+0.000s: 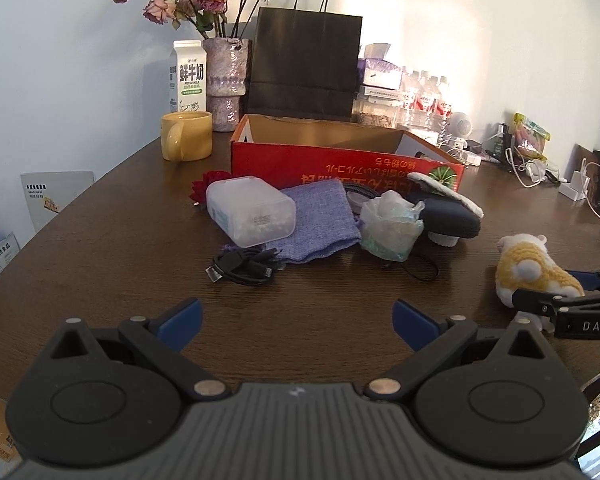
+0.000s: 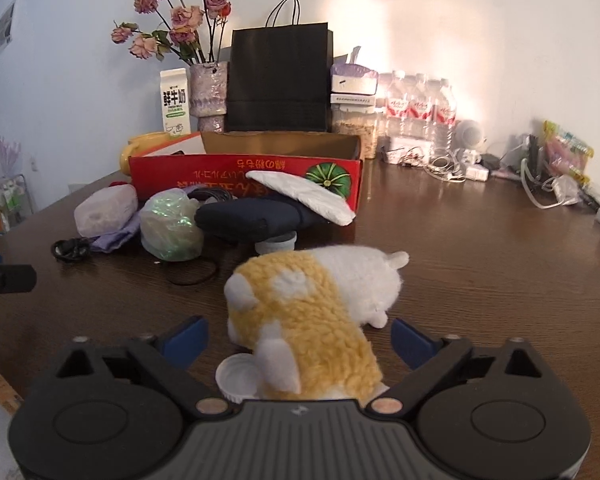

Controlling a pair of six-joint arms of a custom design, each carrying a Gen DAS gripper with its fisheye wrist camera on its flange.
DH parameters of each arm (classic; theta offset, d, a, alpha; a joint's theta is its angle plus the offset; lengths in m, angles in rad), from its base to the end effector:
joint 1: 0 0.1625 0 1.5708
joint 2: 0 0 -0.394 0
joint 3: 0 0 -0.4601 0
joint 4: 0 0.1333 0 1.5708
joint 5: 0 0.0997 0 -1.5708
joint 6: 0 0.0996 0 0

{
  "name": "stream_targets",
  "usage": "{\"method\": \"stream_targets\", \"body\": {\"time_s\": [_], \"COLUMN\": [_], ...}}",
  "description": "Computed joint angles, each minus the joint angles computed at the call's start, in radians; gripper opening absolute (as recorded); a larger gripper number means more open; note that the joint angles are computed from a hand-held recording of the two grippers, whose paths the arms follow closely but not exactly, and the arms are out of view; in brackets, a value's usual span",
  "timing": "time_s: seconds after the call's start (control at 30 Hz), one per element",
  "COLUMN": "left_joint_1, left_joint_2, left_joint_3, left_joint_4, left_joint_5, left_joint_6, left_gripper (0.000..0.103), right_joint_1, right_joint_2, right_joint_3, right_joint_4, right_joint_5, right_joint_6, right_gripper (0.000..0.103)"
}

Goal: Organize objects
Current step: 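Grasp the yellow plush toy with the right tool while the left tool grasps the black cable, then carry the plush toy and cable into the cardboard box and release both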

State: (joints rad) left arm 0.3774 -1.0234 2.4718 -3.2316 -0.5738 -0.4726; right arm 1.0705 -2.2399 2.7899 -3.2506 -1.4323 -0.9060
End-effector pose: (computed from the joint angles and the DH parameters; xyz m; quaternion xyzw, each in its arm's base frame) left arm -0.2641 -0.3381 0.0104 0.2606 0.8351 -0.4144 0.2509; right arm -0.0051 -0.3159 0.2791 0.2060 -0.8179 0.4452 0.3007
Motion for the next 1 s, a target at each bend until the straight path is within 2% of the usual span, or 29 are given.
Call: {"method": "stream_targets", "body": {"time_s": [0.07,0.17,0.37,0.7,0.8,0.87,0.93,1.0], "left_joint_1": [0.015,0.041,0.095,0.183,0.203,0.219,0.231,0.230], "left_joint_2": [0.004,0.013,0.039,0.122,0.123,0.115,0.107,0.108], "left_joint_3": [-0.009,-0.028,-0.075,-0.187,-0.202,-0.207,-0.202,-0.199], "left_joint_4": [0.003,-0.001,-0.011,-0.051,-0.030,-0.003,-0.028,-0.033], "left_joint_5": [0.006,0.021,0.055,0.028,0.002,-0.021,-0.058,-0.053], "left_joint_6": [0.008,0.028,0.093,0.315,0.328,0.317,0.320,0.319], "left_gripper": [0.103,0.103,0.103,0.102,0.088,0.067,0.062,0.060], "right_joint_1": [-0.012,-0.023,-0.022,-0.012,-0.006,-0.001,0.004,0.006], "right_joint_2": [-0.004,-0.011,0.005,0.017,0.029,0.039,0.048,0.052], "right_joint_3": [-0.016,-0.028,-0.037,-0.038,-0.041,-0.044,-0.046,-0.046], "right_joint_4": [0.053,0.103,0.099,0.028,0.003,-0.008,-0.020,-0.028], "right_joint_5": [0.031,0.067,0.094,0.113,0.106,0.099,0.093,0.090], "right_joint_6": [-0.001,-0.029,-0.038,-0.026,-0.021,-0.017,-0.017,-0.019], "right_gripper": [0.068,0.061,0.057,0.057,0.057,0.057,0.057,0.057]}}
